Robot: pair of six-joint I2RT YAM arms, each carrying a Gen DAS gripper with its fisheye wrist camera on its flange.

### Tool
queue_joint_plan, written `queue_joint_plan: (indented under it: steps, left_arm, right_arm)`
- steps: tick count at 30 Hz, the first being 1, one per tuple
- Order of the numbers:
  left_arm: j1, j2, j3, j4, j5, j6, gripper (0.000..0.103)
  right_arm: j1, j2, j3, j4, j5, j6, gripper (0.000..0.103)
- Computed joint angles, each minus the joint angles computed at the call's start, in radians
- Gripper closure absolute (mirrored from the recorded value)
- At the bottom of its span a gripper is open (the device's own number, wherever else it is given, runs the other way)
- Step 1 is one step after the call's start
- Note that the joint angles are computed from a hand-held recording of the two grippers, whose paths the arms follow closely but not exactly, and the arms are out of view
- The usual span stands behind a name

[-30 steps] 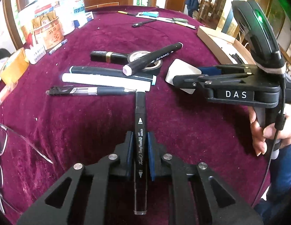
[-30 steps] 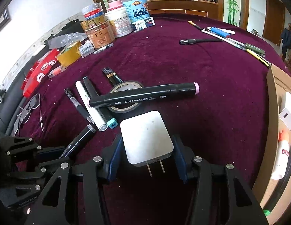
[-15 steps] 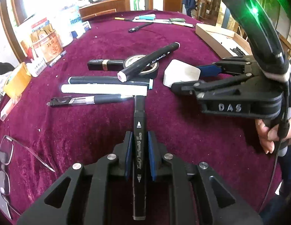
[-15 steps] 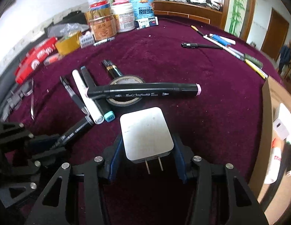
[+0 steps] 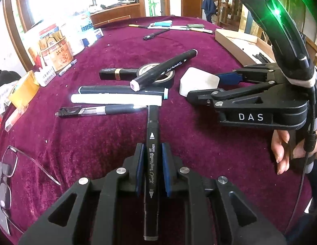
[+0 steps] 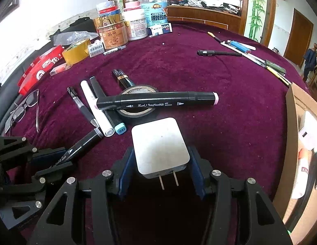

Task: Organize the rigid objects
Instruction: 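Lift the black marker and white charger off the table with both tools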

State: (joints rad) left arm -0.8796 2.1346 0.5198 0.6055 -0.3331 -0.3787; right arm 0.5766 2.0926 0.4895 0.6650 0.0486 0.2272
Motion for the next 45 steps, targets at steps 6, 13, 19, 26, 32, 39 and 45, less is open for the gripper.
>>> queue_joint_plan:
  steps: [6, 13, 19, 26, 32, 39, 45]
  left_arm:
    - [-0.041, 0.008, 0.023, -0.040, -0.062, -0.012, 0.087]
    - [-0.059, 0.012, 0.035, -0.060, -0.087, -0.019, 0.088]
    - [-0.121, 0.022, 0.075, -0.131, -0.193, -0.049, 0.091]
    - [-0.151, 0.003, 0.068, -0.131, -0.276, -0.083, 0.091]
    - [-0.155, -0.005, 0.071, -0.133, -0.316, -0.087, 0.091]
    - [-0.131, -0.006, 0.066, -0.123, -0.306, -0.079, 0.091]
    - [-0.123, -0.004, 0.058, -0.104, -0.299, -0.070, 0.091]
  right_arm:
    - [-0.007, -0.007, 0.013, -0.035, -0.020, -0.001, 0.052]
    - [-0.005, -0.018, 0.001, -0.031, 0.003, 0.011, 0.060]
    - [-0.015, -0.034, -0.025, 0.020, 0.003, 0.019, 0.060]
    - [-0.016, -0.066, -0.057, 0.060, 0.001, 0.025, 0.060]
    - [-0.004, -0.086, -0.072, 0.075, 0.000, 0.027, 0.060]
    - [0.007, -0.092, -0.078, 0.084, 0.003, 0.031, 0.060]
    - [0.012, -0.099, -0.093, 0.104, 0.015, 0.037, 0.060]
